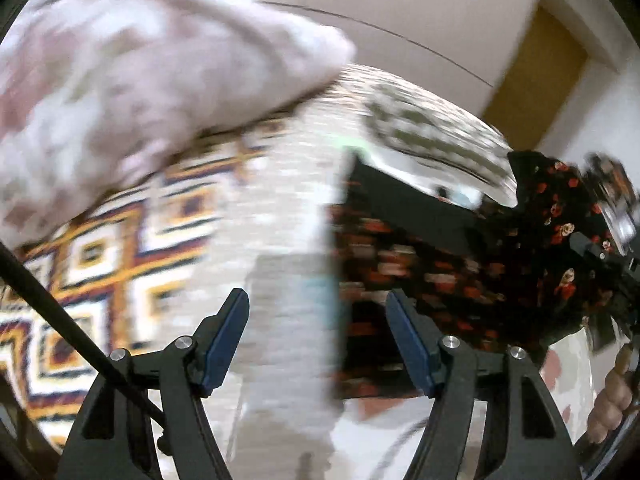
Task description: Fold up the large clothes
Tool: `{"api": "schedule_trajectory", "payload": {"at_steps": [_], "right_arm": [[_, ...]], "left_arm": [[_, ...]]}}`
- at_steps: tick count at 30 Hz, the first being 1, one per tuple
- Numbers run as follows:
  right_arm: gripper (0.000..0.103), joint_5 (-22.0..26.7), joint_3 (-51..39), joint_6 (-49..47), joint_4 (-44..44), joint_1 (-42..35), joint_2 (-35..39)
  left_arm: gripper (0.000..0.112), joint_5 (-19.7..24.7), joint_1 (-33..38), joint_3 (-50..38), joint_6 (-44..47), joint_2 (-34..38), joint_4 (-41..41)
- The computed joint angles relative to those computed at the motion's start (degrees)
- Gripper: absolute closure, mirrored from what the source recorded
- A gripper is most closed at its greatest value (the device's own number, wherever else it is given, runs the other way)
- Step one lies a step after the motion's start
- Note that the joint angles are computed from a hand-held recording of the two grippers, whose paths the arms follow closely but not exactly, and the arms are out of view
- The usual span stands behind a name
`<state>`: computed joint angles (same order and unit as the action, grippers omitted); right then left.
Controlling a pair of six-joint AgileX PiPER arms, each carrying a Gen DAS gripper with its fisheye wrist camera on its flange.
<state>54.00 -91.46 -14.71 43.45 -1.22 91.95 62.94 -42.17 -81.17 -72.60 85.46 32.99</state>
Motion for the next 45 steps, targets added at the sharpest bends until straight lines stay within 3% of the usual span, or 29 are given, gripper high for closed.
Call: {"api": "schedule_trajectory", "payload": {"at_steps": [6, 9, 11, 13, 17, 20, 25, 29, 31, 35, 36, 41, 44, 45], "right_arm": [[0.085, -5.4, -7.9, 12.1, -18.6, 24.5, 8.8], [0.084, -5.4, -10.7, 16.2, -26.5, 30.4, 15.3], [0.082, -5.9, -9.8, 15.9, -26.8, 31.2, 17.2], [0.076, -7.1, -8.1, 12.7, -22.0, 29.7, 16.8], [0.073, -2.8, -7.3, 2.5, -7.8, 23.9, 13.4], [0.065, 1.1, -2.8, -6.6, 3.3, 17.5, 7.7], [0.063, 0.8, 5.5, -12.4, 5.1, 8.0, -0.6], [0.061, 2.7, 7.9, -14.7, 5.7, 0.5, 0.8], [0.04, 3.5, 8.9, -15.8, 8.4, -3.5, 3.2], [0.036, 3.3, 7.5, -15.2, 11.6, -7.2, 8.4], [0.034, 4.3, 6.0, -14.9, 12.9, -7.6, 10.8], [0.027, 7.7, -1.7, -14.4, 18.6, -7.0, 21.3], [0.018, 10.4, -8.1, -13.9, 23.0, -5.1, 27.7], [0.009, 10.3, -9.8, -12.9, 22.9, -4.1, 28.8]], "left_arm": [[0.042, -3.3, 6.8, 17.1, -3.0, -13.9, -2.1], [0.042, -4.0, 8.6, 21.6, -2.9, -17.4, -3.4], [0.042, -5.3, 9.8, 22.9, -2.2, -18.3, -4.7], [0.042, -6.6, 10.3, 23.2, -2.4, -18.5, -5.4], [0.042, -7.3, 7.8, 19.8, -2.9, -16.2, -4.5], [0.042, -7.0, 5.4, 15.1, -1.9, -12.5, -3.4], [0.04, -4.2, 0.6, 1.2, 2.7, -1.7, -2.4], [0.033, -4.0, 1.6, -11.3, 12.1, 8.2, -6.0], [0.033, -2.4, 3.5, -17.4, 14.4, 13.6, -7.9], [0.032, 5.0, 6.5, -28.7, 22.2, 25.2, -10.2], [0.032, 4.8, 7.1, -28.3, 22.5, 26.0, -10.6], [0.03, -11.2, 11.6, -12.9, 20.5, 20.3, -17.3], [0.026, -15.6, 13.3, -9.3, 22.1, 19.0, -19.9], [0.026, -16.8, 13.5, -8.4, 22.3, 18.6, -20.3]]}}
